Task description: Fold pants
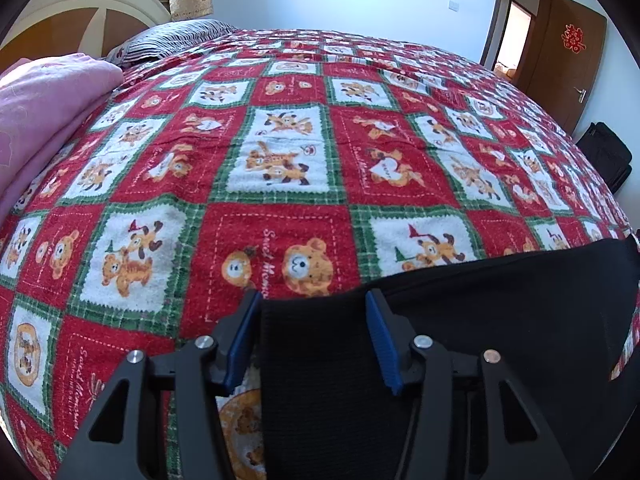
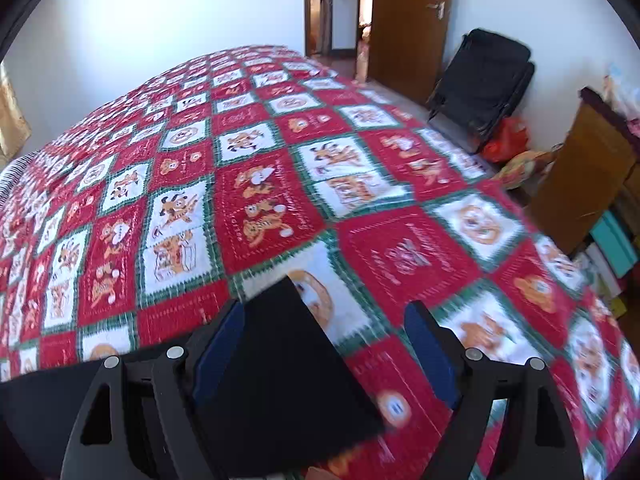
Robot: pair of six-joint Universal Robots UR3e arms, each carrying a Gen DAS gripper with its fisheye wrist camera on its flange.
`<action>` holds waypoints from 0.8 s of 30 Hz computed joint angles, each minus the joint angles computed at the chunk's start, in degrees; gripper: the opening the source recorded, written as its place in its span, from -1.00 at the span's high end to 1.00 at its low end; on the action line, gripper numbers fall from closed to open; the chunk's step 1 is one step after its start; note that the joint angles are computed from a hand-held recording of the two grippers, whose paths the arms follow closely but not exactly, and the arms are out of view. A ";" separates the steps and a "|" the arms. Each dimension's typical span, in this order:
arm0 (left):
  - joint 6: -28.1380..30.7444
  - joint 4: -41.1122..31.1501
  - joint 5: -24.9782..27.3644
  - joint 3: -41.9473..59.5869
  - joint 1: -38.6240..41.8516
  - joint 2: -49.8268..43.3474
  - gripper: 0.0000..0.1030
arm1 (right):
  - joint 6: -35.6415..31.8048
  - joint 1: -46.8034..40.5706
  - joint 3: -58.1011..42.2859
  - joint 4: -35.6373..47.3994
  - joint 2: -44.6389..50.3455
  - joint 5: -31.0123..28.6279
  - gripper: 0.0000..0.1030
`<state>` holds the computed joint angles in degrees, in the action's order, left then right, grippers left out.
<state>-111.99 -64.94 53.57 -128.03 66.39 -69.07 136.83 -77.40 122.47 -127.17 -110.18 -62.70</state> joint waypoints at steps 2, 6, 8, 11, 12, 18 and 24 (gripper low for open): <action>0.98 -0.88 -0.49 0.31 0.40 0.18 -0.03 | 2.13 3.75 -1.60 -3.27 4.70 -3.33 -0.62; 2.29 -1.54 -1.37 -0.23 1.02 1.75 -0.02 | 3.38 6.11 -4.37 -2.02 10.04 -5.81 -0.62; 3.11 -0.25 -0.98 -0.99 0.52 2.30 -0.02 | 2.40 6.36 -3.54 -2.54 9.74 -6.44 -0.46; 4.36 1.11 -0.48 -0.83 -0.79 1.43 0.19 | 0.11 6.53 -2.90 -2.89 9.15 -6.19 0.11; 5.40 -0.26 -0.37 0.08 -1.19 0.82 0.29 | -0.45 6.32 -3.51 -1.59 9.23 -5.47 0.34; 10.00 -8.99 -1.96 2.59 0.00 4.02 0.74 | -1.22 8.38 -1.77 -1.90 4.64 -6.47 0.85; 16.50 -22.84 -5.71 7.02 6.32 6.67 0.75 | -9.86 -1.23 -0.64 9.88 -9.21 1.43 0.89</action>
